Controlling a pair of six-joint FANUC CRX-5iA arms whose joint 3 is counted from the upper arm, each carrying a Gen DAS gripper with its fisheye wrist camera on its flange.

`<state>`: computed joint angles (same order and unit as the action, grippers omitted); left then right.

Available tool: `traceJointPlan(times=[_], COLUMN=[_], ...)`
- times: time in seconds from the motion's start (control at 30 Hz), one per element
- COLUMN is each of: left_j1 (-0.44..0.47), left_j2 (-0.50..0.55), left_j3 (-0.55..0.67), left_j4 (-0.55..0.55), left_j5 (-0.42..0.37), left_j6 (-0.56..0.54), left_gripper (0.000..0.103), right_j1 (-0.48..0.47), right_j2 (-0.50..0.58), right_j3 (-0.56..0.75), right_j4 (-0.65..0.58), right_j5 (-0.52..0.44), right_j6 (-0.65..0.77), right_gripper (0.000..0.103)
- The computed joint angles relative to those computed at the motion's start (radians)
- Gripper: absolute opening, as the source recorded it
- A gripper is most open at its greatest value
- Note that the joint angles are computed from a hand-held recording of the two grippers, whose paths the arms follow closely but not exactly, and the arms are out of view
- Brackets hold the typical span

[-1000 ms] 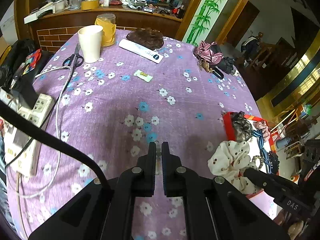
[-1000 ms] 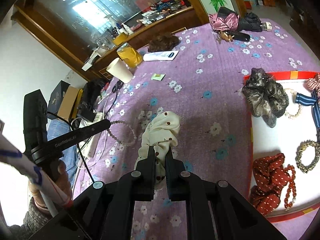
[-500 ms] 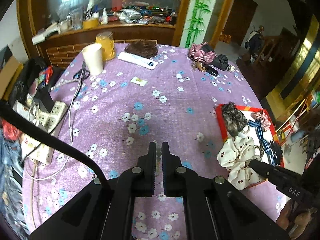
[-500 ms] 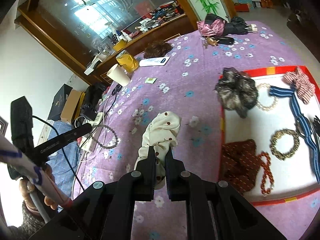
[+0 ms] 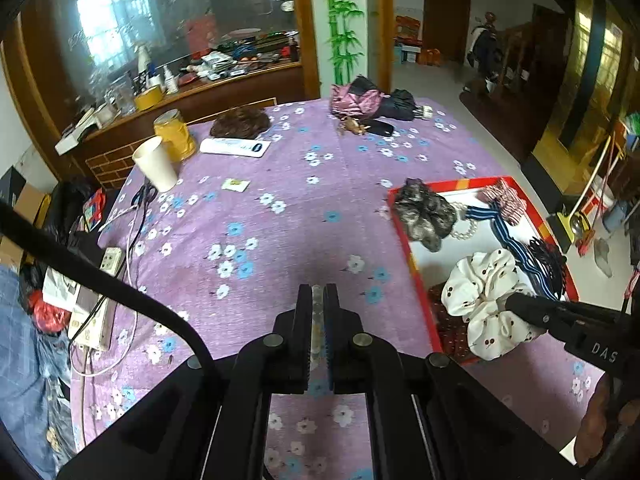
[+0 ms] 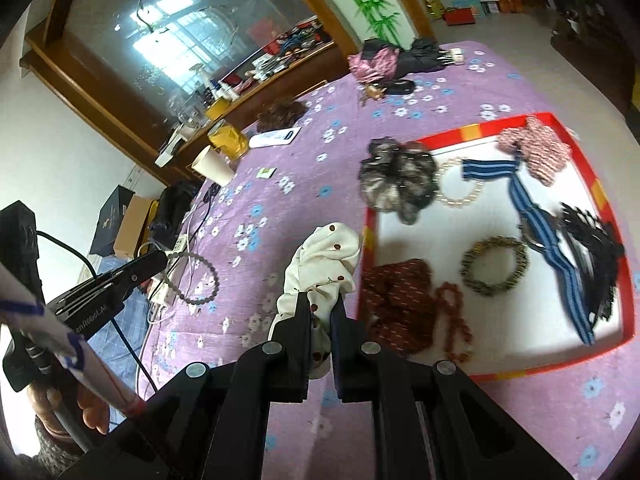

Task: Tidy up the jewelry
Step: 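Carry the white bead bracelet and polka-dot scrunchie into the red box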

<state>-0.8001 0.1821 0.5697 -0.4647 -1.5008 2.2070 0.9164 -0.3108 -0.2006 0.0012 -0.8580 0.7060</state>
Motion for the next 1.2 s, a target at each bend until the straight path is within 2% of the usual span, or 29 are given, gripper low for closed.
traceJointPlan(times=[0.5,0.87,1.2], left_j1=[-0.044,-0.003,0.071], left_j2=[0.093,0.128,0.224], left_j3=[0.114,0.149,0.234], left_j4=[0.015,0.122,0.312], left_j5=[-0.027,0.015,0.067], left_j6=[-0.022,-0.054,-0.139], left_gripper=[0.005,0.005,0.005], right_j1=[-0.05,-0.095,-0.103], right_j2=[-0.135,-0.209,-0.223], right_j3=[-0.113,-0.177,-0.192], right_j4=[0.06,0.106,0.114], right_j5=[-0.001,-0.025,-0.04], right_j6=[-0.095,-0.175,-0.179], right_gripper=[0.01,0.009,0.009])
